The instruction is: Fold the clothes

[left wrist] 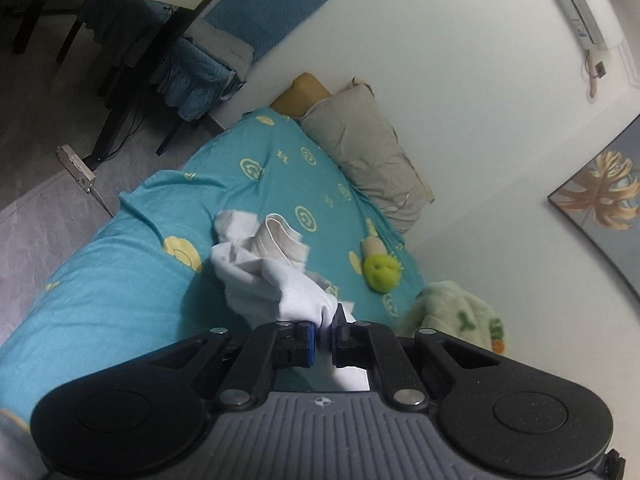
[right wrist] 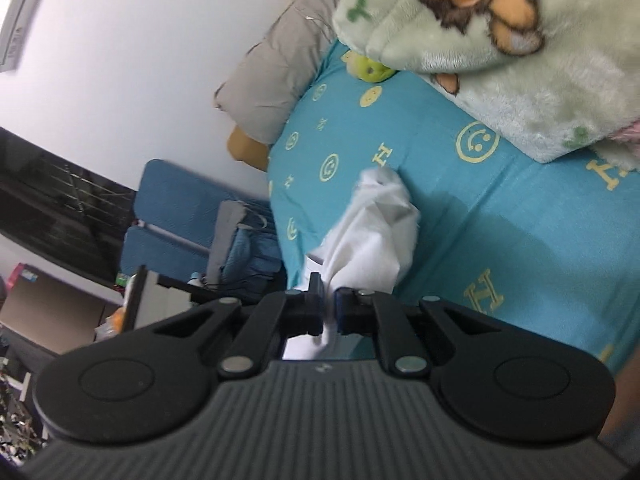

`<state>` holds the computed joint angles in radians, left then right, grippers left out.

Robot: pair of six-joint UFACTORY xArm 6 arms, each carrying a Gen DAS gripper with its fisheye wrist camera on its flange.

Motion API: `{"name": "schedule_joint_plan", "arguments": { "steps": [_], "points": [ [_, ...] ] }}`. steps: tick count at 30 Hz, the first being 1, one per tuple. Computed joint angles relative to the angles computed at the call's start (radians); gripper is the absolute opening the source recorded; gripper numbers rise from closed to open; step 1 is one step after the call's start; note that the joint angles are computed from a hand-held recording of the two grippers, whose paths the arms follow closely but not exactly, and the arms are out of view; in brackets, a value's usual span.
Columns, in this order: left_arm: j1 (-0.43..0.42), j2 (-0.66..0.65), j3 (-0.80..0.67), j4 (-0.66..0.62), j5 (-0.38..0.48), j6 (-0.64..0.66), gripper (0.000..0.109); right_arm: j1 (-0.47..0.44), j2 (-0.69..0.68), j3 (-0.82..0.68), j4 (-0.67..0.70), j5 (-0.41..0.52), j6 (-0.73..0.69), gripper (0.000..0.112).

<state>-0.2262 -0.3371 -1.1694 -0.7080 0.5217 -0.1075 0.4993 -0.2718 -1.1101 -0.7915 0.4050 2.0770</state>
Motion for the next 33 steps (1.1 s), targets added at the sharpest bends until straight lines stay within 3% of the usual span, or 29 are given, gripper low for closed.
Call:
{"name": "schedule_joint_plan", "arguments": {
  "steps": [8,13,19,23,29,31,33],
  "points": [
    [0.053,-0.316,0.191,0.044,0.145,-0.05,0.007,0.183,-0.19,0.107,-0.102,0.173,0.133,0.009],
    [0.073,-0.36,0.215,0.047,0.172,-0.05,0.007,0.211,-0.213,0.129,-0.113,0.195,0.169,0.009],
    [0.042,-0.167,0.092,0.078,0.102,-0.082,0.008,0.101,-0.08,0.031,-0.028,0.113,0.041,0.009],
    [0.018,0.032,-0.052,0.145,0.06,-0.136,0.008,0.011,0.068,-0.076,0.117,0.044,-0.12,0.009],
    [-0.014,0.367,-0.334,0.401,0.063,-0.248,0.008,-0.081,0.298,-0.232,0.359,-0.011,-0.375,0.009],
    [-0.021,0.457,-0.398,0.435,0.053,-0.243,0.008,-0.103,0.366,-0.277,0.403,-0.012,-0.42,0.009],
    [-0.02,0.517,-0.414,0.39,0.013,-0.182,0.008,-0.126,0.417,-0.285,0.457,-0.05,-0.458,0.009]
  ]
}}
